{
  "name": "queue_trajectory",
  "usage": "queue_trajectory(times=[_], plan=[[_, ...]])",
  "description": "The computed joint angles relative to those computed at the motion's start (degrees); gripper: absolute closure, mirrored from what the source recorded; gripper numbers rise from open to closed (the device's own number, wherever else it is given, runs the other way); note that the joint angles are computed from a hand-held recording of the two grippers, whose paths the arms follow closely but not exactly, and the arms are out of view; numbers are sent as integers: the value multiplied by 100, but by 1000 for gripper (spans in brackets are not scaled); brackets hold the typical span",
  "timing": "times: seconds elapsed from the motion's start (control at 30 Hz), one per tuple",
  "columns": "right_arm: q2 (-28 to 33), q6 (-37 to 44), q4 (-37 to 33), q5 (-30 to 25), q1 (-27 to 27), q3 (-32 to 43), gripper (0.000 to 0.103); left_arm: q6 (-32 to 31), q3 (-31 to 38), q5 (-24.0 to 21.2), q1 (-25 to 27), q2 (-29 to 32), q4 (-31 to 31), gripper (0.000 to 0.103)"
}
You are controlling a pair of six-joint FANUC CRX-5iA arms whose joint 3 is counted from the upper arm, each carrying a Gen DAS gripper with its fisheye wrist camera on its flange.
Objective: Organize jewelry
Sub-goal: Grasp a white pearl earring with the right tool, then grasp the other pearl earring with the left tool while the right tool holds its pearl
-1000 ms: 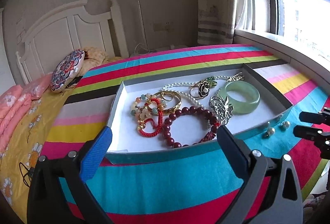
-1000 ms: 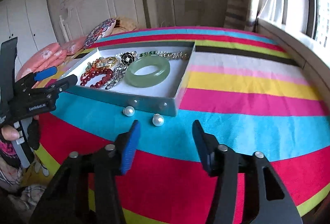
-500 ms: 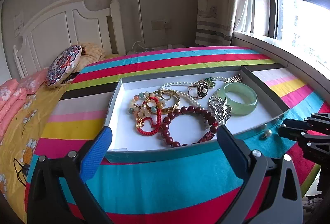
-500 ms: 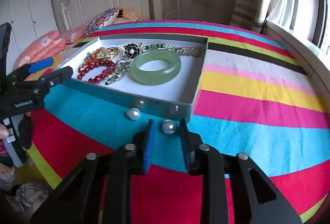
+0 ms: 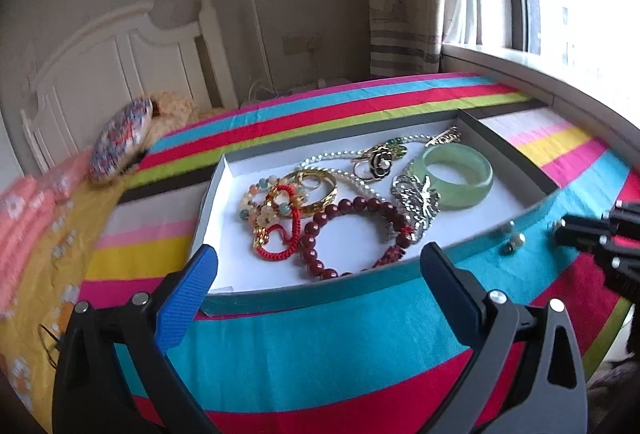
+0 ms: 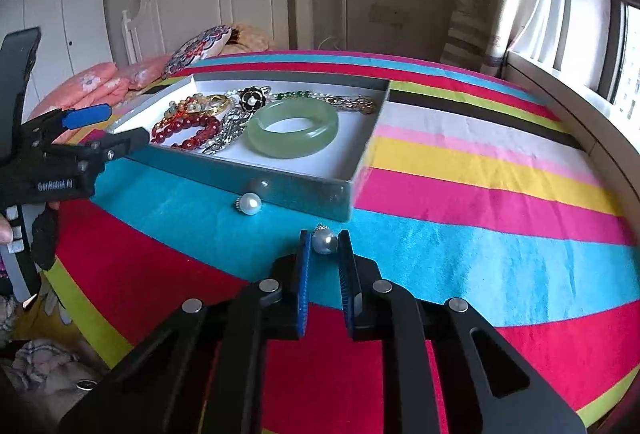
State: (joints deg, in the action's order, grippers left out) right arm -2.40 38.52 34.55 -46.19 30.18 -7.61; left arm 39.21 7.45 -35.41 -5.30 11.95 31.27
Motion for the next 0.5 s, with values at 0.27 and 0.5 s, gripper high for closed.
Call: queue_trajectory(times=[0.27,0.5], plan=[[-159,-190,96,120,-22,-182,88,-377,-201,-302,-147,-204,60,3],[-311,-312,177,239,-50,-335,88,-449,-201,-759,-307,-227,86,3]])
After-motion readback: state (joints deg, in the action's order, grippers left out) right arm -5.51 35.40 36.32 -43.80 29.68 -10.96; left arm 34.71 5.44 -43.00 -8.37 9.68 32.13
